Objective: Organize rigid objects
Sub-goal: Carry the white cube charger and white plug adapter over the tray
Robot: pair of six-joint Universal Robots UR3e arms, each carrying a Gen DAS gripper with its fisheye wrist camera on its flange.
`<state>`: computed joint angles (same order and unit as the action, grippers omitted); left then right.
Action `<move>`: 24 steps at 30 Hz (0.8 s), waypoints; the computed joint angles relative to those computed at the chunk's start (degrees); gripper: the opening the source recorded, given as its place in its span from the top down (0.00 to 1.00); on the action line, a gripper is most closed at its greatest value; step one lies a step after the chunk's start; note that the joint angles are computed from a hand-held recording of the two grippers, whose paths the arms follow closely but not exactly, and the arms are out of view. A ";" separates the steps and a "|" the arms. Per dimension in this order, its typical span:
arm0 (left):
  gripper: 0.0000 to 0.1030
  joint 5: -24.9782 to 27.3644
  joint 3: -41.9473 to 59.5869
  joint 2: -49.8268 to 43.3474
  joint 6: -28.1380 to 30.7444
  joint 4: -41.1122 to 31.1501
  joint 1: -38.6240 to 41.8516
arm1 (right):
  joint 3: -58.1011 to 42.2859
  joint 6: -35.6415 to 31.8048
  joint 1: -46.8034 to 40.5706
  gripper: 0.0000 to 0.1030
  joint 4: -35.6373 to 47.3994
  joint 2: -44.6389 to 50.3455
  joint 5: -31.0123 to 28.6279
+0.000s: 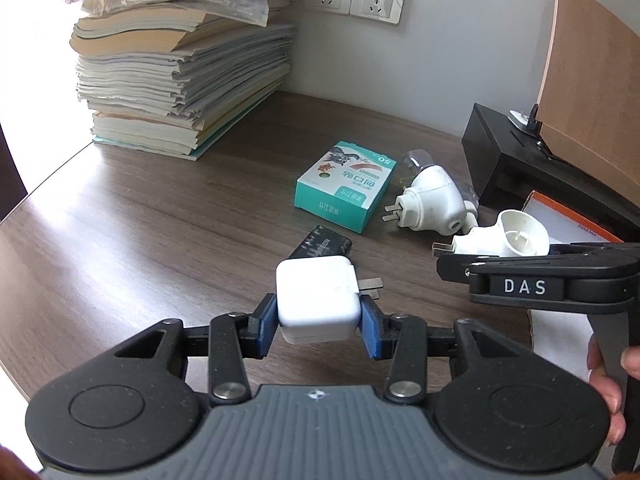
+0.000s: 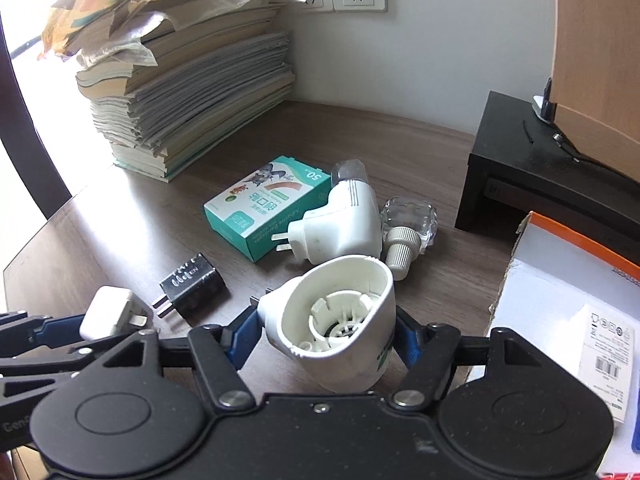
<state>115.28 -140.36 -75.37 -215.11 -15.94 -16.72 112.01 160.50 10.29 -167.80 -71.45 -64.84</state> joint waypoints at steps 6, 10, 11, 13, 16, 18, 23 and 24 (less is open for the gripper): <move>0.58 -1.13 1.48 0.00 2.38 0.73 -1.67 | 9.13 3.71 -1.92 0.20 -1.55 -10.17 -2.17; 0.58 -2.26 2.50 0.01 3.57 0.22 -2.81 | 14.79 7.22 -2.99 0.20 -1.24 -16.84 -6.01; 0.58 -2.63 2.66 0.15 3.82 0.05 -3.08 | 15.98 8.09 -3.51 0.20 -0.70 -18.53 -6.63; 0.58 -3.08 3.12 0.18 4.19 -0.43 -3.73 | 18.31 9.63 -4.18 0.20 -0.05 -21.86 -8.44; 0.58 -3.88 3.88 -0.06 4.83 -0.62 -4.83 | 21.35 11.46 -5.58 0.20 2.05 -27.19 -9.83; 0.58 -4.09 4.31 -0.33 5.42 -0.39 -5.83 | 23.33 12.10 -6.51 0.20 3.05 -30.59 -10.25; 0.58 -5.07 5.19 -0.87 6.50 0.13 -7.84 | 26.49 13.50 -8.38 0.20 6.47 -37.82 -11.50; 0.58 -5.20 5.50 -1.18 6.75 0.28 -8.37 | 27.10 13.58 -8.84 0.20 7.03 -39.19 -11.52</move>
<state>110.08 -134.86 -76.55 -208.37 -15.66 -25.09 139.11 174.08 1.45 -160.76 -110.64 -76.36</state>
